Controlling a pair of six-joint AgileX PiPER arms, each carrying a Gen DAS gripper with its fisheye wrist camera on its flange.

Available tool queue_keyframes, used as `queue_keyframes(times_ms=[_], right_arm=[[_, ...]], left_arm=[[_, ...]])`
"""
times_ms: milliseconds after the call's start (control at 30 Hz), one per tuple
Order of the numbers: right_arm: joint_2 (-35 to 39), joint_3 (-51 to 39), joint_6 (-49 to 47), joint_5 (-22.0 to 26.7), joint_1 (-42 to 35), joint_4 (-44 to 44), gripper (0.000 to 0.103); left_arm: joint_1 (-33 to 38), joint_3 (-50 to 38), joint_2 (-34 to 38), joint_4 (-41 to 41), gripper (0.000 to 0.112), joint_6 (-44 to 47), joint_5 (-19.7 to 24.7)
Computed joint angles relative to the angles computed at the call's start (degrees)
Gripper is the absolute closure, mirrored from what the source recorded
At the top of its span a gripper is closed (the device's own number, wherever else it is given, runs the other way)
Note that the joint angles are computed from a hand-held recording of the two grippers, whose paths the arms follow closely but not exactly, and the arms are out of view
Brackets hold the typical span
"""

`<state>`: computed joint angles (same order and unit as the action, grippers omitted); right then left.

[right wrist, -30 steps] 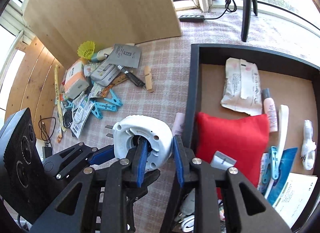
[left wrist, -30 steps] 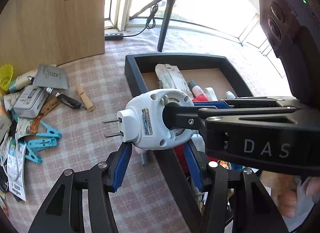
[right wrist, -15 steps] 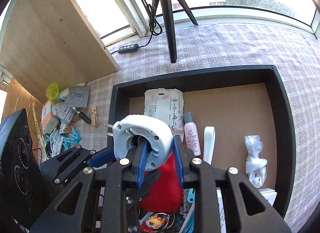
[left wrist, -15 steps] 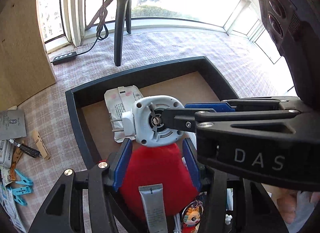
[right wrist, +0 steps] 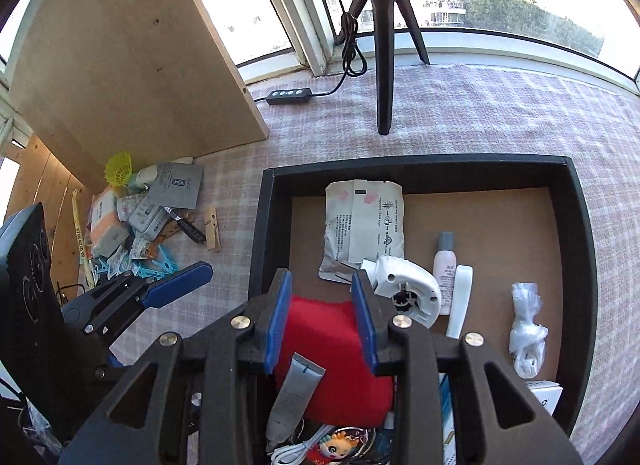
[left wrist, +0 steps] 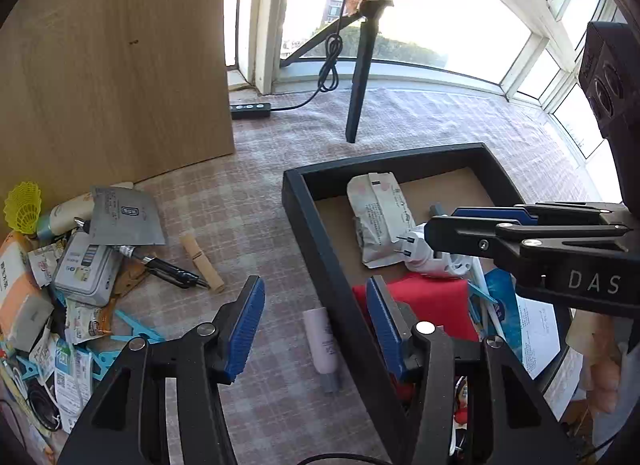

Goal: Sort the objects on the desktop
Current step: 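Carry the white plug adapter into the tray and open the right gripper, then grasp the clear plastic box with the left gripper while the right gripper grasps the wooden clothespin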

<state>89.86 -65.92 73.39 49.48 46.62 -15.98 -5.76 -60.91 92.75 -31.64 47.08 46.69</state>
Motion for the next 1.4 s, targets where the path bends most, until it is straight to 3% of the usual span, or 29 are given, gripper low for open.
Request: queue_keyframes(times_ms=[300, 433, 900, 1400], right_arm=[[10.2, -11.3, -5.6, 0.8, 0.6, 3.0, 0.067], [15.3, -17.3, -9.2, 1.7, 0.1, 5.6, 0.065], [31.8, -37.6, -20.3, 6.9, -3.3, 14.7, 0.065], [43.0, -51.6, -23.7, 13.6, -5.1, 17.6, 0.065]], left_arm=[[12.1, -9.5, 8.3, 4.8, 0.06, 1.0, 2.2], [14.6, -14.2, 12.2, 7.2, 0.054, 1.2, 2.8], [12.6, -28.6, 24.6, 18.5, 0.047, -2.7, 5.2], [12.3, -37.8, 34.1, 18.9, 0.045, -3.7, 10.7]])
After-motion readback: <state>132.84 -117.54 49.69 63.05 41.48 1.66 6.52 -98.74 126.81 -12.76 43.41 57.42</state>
